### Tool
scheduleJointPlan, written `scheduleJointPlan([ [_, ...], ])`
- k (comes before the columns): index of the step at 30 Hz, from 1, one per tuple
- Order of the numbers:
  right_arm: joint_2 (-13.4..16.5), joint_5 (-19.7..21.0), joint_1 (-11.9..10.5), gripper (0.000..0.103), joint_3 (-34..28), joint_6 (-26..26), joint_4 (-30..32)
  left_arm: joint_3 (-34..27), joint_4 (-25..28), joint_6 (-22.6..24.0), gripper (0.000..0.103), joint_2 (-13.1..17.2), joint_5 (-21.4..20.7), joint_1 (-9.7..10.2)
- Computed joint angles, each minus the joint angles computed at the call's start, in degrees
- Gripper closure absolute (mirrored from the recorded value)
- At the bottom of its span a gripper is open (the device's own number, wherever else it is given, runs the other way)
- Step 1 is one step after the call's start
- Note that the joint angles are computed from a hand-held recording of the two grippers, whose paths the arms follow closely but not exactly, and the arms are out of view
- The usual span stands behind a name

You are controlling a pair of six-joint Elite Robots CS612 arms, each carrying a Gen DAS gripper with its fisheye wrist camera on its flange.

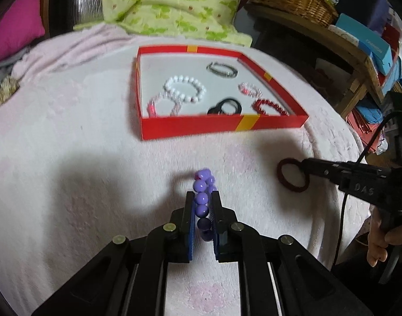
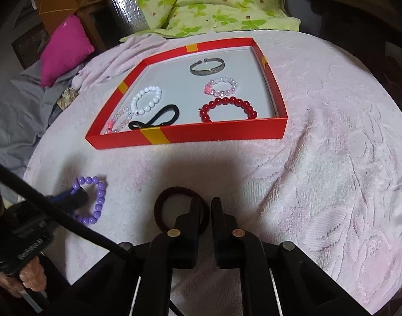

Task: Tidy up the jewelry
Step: 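Lift the purple bracelet with the left gripper while the right carries the maroon ring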

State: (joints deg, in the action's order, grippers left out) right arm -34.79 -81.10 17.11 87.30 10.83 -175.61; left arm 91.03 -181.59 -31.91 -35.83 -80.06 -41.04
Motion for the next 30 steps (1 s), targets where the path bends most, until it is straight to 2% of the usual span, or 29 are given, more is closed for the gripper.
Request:
scheduleJointPlan([
  [5, -0.2, 1.0, -0.4, 0.094, 0.2, 0.9, 0.2, -0.3, 1.0, -0.7, 0.093, 0.2, -0.9, 0.05],
  [8, -0.5, 1.8, -0.8, 0.092, 0.5, 1.6, 0.0, -0.2, 0.2, 0.5, 0.093, 0.2, -0.6, -0.19],
  [10, -0.6, 2.0, -0.8, 0.078, 0.5, 1.5, 0.7, -0.2, -0.2, 1.2, 0.093, 0.2, -0.5, -0.26],
  [11, -0.5, 2.0, -0.7, 0.075, 0.3, 1.3, 1.1, -0.2, -0.4, 1.4, 0.093, 0.2, -0.2, -0.37],
  [15, -0.2, 1.7, -0.2, 0.074, -0.4, -0.5, 2.4, 0.1, -1.1, 1.5, 0.093, 0.0, 0.3, -0.32],
  [17, 0.2, 0.1, 0.3, 0.073, -1.1, -1.4, 3.7, 0.2, -1.2, 1.4, 0.093, 0.0, 0.4, -0.31],
  [18, 0.3, -0.5, 0.5, 0.076, -1.1, -1.7, 3.7, 0.3, -1.3, 1.4, 0.093, -0.1, 0.5, -0.31],
  [19, 0.3, -1.4, 0.8, 0.087, -1.2, -2.5, 3.2, 0.4, -1.5, 1.5, 0.093, -0.1, 0.6, -0.31],
  [20, 0.3, -1.6, 0.8, 0.095, -1.1, -2.9, 3.0, 0.4, -1.7, 1.6, 0.093, -0.2, 0.8, -0.35],
  [24, 0.3, -3.1, 1.1, 0.096, -0.9, -2.9, 1.5, 0.9, -4.8, 1.7, 0.093, -0.3, 1.0, -0.35],
  [30, -0.2, -1.9, 0.2, 0.096, 0.9, 1.1, -6.1, 1.9, -10.1, 2.9, 0.093, -0.5, 2.3, -0.45],
])
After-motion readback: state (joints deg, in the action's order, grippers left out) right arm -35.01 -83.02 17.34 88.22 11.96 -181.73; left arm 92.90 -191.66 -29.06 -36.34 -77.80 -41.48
